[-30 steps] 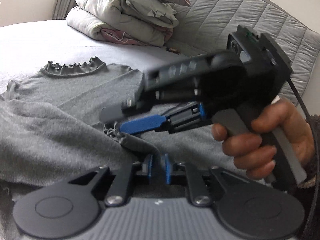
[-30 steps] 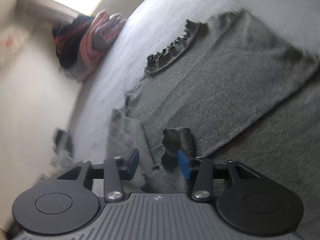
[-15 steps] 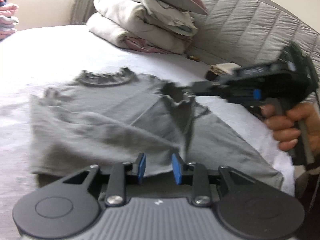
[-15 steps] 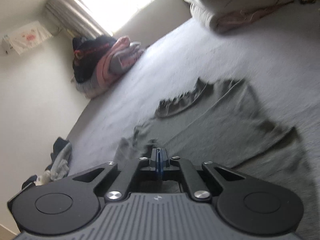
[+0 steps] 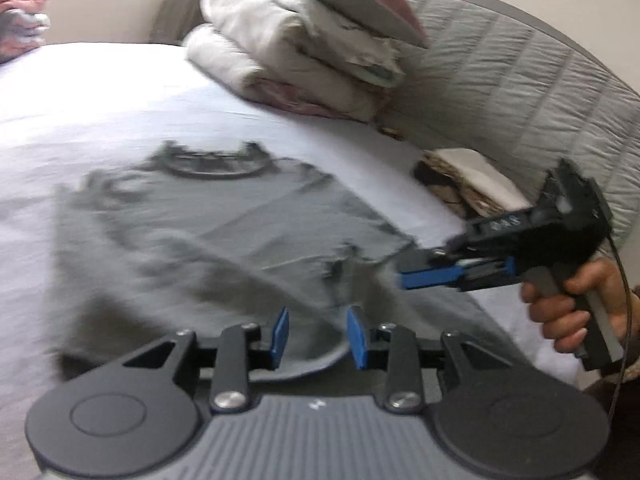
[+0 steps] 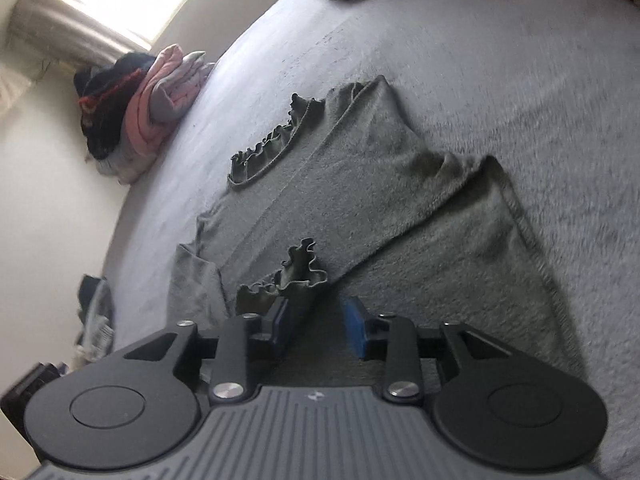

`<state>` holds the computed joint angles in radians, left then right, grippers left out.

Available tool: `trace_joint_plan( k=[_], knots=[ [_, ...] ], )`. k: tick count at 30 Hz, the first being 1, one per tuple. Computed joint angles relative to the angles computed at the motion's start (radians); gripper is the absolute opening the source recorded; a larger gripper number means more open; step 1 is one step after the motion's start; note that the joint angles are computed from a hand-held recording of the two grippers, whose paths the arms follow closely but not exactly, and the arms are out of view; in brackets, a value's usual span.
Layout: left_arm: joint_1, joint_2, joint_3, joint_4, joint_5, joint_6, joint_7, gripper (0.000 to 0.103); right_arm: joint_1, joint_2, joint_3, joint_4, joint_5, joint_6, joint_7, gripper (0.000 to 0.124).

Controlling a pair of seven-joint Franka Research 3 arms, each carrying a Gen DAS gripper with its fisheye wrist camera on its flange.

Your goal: Fold clothes

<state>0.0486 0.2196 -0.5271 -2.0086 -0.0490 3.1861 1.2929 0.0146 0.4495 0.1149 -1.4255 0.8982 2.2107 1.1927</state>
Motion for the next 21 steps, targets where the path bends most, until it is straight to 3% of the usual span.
trace_joint_plan(
  k=[7, 14, 21],
  knots=[
    [-0.114, 0.132, 0.076, 0.156, 0.084, -0.056, -0.011, 0.033, -0.019, 0.002, 0.005, 0.005, 0.045, -0.057, 0.049, 0.036],
    [0.089, 0.274, -0.232, 0.223, 0.077, -0.064, 0.187, 0.035, -0.063, 0.017, -0.001, 0.016, 0.102, -0.120, 0.089, 0.037],
    [0.123, 0.264, -0.280, 0.202, 0.027, -0.067, 0.237, 0.035, -0.071, 0.014, -0.004, 0.000, 0.101, -0.121, 0.076, 0.038]
  ],
)
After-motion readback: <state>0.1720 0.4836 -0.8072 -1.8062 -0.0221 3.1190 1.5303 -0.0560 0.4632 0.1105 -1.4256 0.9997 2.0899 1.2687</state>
